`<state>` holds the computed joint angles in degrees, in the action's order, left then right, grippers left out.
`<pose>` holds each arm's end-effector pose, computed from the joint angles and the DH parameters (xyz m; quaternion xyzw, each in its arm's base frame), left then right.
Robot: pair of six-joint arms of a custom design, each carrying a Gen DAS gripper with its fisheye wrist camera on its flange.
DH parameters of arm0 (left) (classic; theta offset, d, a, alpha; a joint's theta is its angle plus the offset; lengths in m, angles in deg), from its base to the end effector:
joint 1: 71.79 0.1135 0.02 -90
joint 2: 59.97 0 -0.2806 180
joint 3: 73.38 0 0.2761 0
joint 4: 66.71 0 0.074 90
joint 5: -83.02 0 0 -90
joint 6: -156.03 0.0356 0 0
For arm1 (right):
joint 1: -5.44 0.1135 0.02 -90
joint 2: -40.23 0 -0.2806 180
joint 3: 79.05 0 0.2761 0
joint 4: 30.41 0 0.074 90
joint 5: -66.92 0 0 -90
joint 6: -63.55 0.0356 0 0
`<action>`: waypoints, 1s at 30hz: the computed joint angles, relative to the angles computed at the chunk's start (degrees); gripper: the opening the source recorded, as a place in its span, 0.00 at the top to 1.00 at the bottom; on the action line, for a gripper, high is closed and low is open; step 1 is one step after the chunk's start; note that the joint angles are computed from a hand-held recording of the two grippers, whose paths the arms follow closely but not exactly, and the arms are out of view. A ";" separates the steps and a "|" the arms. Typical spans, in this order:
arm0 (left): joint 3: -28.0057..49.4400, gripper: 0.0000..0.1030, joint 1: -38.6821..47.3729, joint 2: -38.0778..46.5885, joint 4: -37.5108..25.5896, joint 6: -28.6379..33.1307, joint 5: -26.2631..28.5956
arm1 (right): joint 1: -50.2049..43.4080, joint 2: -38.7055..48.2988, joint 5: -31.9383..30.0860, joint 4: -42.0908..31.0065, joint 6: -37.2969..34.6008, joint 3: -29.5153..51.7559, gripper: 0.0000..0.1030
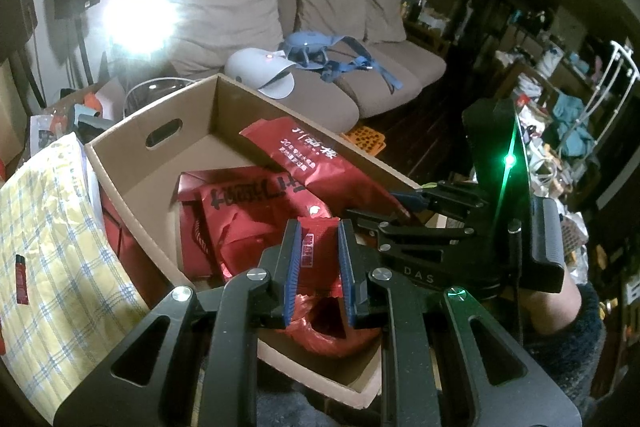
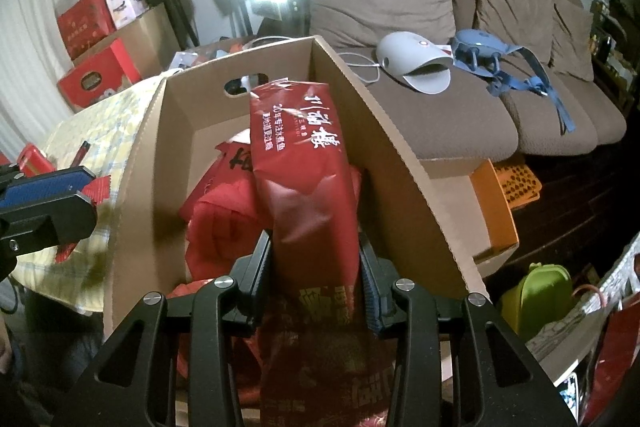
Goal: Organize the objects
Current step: 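Lower the long red bag into the box with the right tool while the left tool lowers the packet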
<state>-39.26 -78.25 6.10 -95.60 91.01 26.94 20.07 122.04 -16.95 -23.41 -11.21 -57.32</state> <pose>0.1875 -0.0412 0.1335 0.3215 0.8712 -0.2399 0.2831 0.1785 0.0427 0.0645 0.0220 0.9471 0.0325 0.3186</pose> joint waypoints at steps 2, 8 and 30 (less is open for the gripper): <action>0.04 0.84 0.01 0.10 -0.03 0.06 0.03 | -0.11 0.07 -0.14 0.01 -0.14 0.00 0.62; -0.02 0.84 -1.12 0.64 0.64 -0.55 -0.46 | -0.28 1.06 -0.39 -0.11 -0.23 0.37 0.62; -0.73 0.84 -3.36 2.62 2.52 -0.96 -2.22 | -0.13 3.58 -0.60 -0.40 -0.45 1.00 0.61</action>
